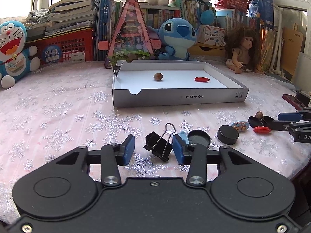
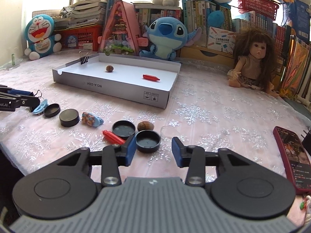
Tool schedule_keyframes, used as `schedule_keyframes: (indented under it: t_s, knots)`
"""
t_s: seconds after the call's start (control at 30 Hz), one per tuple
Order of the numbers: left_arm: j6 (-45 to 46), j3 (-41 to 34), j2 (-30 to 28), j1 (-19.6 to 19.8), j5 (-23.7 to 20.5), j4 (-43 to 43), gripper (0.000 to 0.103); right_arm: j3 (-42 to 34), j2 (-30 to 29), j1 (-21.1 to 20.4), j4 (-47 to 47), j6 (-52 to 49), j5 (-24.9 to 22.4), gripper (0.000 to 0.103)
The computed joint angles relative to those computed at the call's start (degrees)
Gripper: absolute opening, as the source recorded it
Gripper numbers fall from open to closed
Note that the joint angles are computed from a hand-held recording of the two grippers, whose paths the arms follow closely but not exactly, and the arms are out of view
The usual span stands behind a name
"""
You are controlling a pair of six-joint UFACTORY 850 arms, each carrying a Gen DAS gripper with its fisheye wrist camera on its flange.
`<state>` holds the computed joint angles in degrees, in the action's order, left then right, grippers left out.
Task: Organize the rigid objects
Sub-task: 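Grasp the black binder clip with the left tool while the right tool grasps a black round lid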
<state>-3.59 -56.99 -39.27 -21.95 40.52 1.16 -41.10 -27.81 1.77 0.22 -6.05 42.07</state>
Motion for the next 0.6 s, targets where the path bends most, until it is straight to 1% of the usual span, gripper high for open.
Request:
schedule_keyframes:
  t_s: [0.03,0.13,0.2,0.3,0.43,0.6]
  knots:
    - [0.01,0.17,0.06,-0.01,0.42,0.25,0.028,0.03,-0.06,0.06,-0.42,0.21,-0.08,0.045]
    - [2.73,0.53,0.20,-0.40,1.23,-1.53,0.026,-0.17,-0.58,0.42,0.04,-0.30,-0.01,0.045]
    - [2.86,0.55,0.21,-0.41,1.17,-1.55,0.026,-0.55,-1.05,0.54,1.01,-0.33,0.10,0.045]
    - [2.73,0.68,0.27,-0.44,1.13,-1.86,0.027,-1.22,-1.57,0.33,1.72,0.37,-0.30,0.046]
    - [3.56,0.39,0.04,-0.75,0.59,-3.30,0.035,-1.71,-1.95,0.46,2.53,-0.10,-0.25,0.046]
    - [3.32,-0.22,-0.60,-0.99,-0.65,-3.17,0.036,-2.31,-2.49,0.71,2.06,0.13,-0.34,0.047]
